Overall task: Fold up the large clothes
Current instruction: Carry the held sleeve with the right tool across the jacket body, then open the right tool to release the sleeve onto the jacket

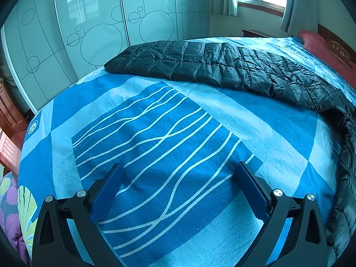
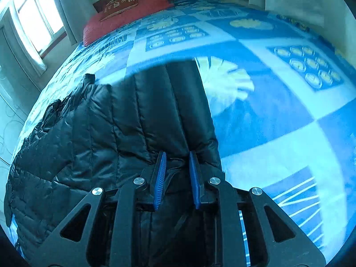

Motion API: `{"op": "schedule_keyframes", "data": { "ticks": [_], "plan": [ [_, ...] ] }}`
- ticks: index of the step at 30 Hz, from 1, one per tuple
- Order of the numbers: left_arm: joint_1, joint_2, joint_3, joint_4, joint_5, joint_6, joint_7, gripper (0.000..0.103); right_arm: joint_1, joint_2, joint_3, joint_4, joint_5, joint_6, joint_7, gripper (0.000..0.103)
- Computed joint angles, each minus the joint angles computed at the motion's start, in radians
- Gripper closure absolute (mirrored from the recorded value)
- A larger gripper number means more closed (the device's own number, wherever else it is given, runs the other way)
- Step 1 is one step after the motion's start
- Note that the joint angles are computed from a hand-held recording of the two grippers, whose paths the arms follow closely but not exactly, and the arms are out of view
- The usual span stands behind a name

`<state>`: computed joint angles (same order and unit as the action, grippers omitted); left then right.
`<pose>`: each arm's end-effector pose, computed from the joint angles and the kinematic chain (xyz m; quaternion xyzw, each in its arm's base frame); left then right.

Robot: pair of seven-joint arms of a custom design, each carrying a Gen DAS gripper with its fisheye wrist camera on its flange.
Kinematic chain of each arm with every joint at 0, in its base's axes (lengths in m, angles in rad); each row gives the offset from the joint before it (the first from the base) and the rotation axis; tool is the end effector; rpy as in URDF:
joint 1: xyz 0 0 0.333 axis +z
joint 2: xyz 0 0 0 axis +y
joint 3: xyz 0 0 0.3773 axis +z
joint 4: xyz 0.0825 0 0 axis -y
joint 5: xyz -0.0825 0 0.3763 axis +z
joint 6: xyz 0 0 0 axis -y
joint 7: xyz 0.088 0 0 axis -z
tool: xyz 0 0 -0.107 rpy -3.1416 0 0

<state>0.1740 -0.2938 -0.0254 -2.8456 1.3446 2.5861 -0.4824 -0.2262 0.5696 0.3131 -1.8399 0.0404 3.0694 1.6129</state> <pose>0.3264 0.0311 0.3392 -0.9051 0.2548 -0.0677 0.3337 0.7201 0.0200 0.3660 -0.6299 0.6968 -0.1611 0.3027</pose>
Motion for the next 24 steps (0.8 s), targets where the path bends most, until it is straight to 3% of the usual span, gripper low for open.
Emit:
{"op": "schedule_keyframes", "data": {
  "ticks": [2,5,8,10,12,14,15,17,20,24],
  "plan": [
    [-0.002,0.000,-0.002,0.001,-0.008,-0.003,0.006,0.004,0.014,-0.001,-0.008,0.017,-0.007,0.047,0.005,0.080],
    [-0.002,0.002,-0.002,0.002,-0.006,-0.003,0.004,0.004,0.100,0.046,-0.105,0.110,-0.045,0.024,0.060,0.056],
    [-0.001,0.002,-0.001,0.001,-0.003,-0.001,0.002,0.004,0.153,0.127,-0.177,0.228,-0.068,-0.127,0.101,0.053],
    [-0.001,0.002,-0.002,0.001,-0.005,-0.003,0.003,0.004,0.142,0.128,-0.167,0.221,-0.062,-0.109,0.090,0.051],
    [0.000,-0.001,0.001,-0.002,-0.001,0.001,0.002,0.004,0.196,0.087,-0.235,0.179,-0.082,-0.092,0.143,0.050],
    [-0.001,0.001,-0.002,0.000,-0.004,-0.002,0.002,0.004,0.249,0.016,-0.291,0.064,-0.124,0.001,0.185,0.047],
    [-0.002,0.000,-0.003,0.000,-0.006,-0.004,0.003,0.004,0.263,-0.013,-0.303,0.010,-0.143,0.046,0.198,0.037],
    [-0.002,0.000,-0.001,0.000,-0.006,-0.003,0.005,0.004,0.256,-0.086,-0.279,-0.126,-0.177,0.156,0.209,0.027],
    [-0.001,-0.001,-0.001,-0.001,-0.003,-0.001,0.003,0.004,0.271,-0.144,-0.272,-0.239,-0.215,0.223,0.240,0.025],
    [-0.001,-0.002,-0.001,-0.002,-0.003,-0.001,0.003,0.004,0.434,-0.160,-0.408,-0.316,-0.216,0.268,0.279,0.025]
  ]
}}
